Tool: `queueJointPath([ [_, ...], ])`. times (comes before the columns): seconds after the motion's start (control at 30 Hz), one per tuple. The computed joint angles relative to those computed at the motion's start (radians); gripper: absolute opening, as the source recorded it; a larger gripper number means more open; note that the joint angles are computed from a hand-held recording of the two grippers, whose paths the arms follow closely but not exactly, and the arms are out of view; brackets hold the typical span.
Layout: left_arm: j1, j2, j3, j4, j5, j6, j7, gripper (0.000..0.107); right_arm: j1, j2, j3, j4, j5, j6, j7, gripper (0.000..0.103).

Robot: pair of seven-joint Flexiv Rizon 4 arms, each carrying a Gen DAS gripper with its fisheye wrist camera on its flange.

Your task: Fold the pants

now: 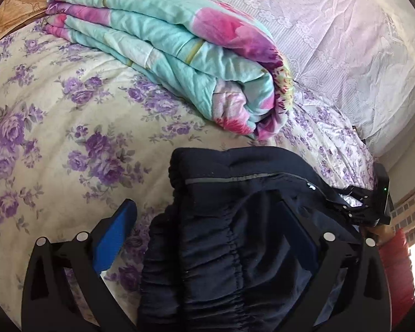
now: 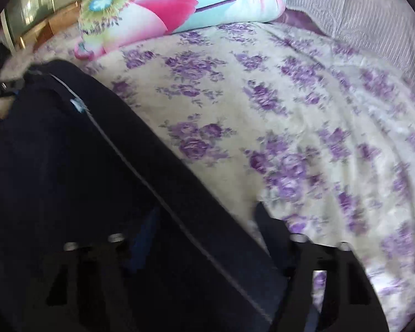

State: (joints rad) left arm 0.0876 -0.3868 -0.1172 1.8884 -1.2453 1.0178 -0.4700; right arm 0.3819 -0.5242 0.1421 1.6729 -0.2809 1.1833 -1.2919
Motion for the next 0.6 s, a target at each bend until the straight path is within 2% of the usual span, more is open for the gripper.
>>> queueJointPath([
  [0.03,0.001,0.002,-0.001,0.001,-0.004,-0.002,0.003,0.098,0.015,0.010,-0.021,0.030,-0.043,0.035,0.036,0.027],
  [0.07,0.001,0.003,0.000,0.000,-0.005,-0.004,0.004,0.098,0.057,0.031,-0.075,0.075,-0.142,0.066,0.119,0.022],
  [0.1,0.000,0.003,-0.001,-0.001,-0.007,-0.002,0.003,0.098,0.127,0.053,-0.153,0.111,-0.194,0.081,0.170,0.010],
  [0.13,0.000,0.006,-0.002,0.000,-0.016,-0.003,0.006,0.098,0.172,0.074,-0.206,0.144,-0.269,0.095,0.227,0.007],
  [0.2,0.002,0.009,0.000,0.000,-0.027,-0.006,0.006,0.098,0.233,0.122,-0.290,0.210,-0.429,0.134,0.367,0.007],
  [0.3,0.016,0.014,0.005,-0.003,-0.037,-0.045,0.008,0.098,0.281,0.208,-0.354,0.298,-0.621,0.181,0.568,0.006],
  [0.33,0.021,0.017,0.006,-0.003,-0.042,-0.065,0.009,0.098,0.304,0.243,-0.382,0.331,-0.728,0.187,0.652,0.006],
  [0.43,0.029,0.025,0.013,-0.003,-0.076,-0.098,0.007,0.098,0.323,0.306,-0.375,0.387,-0.908,0.146,0.818,0.006],
  [0.6,0.079,0.010,0.029,-0.025,-0.113,-0.264,-0.113,0.098,0.309,0.352,-0.303,0.439,-1.054,0.085,0.991,0.006],
])
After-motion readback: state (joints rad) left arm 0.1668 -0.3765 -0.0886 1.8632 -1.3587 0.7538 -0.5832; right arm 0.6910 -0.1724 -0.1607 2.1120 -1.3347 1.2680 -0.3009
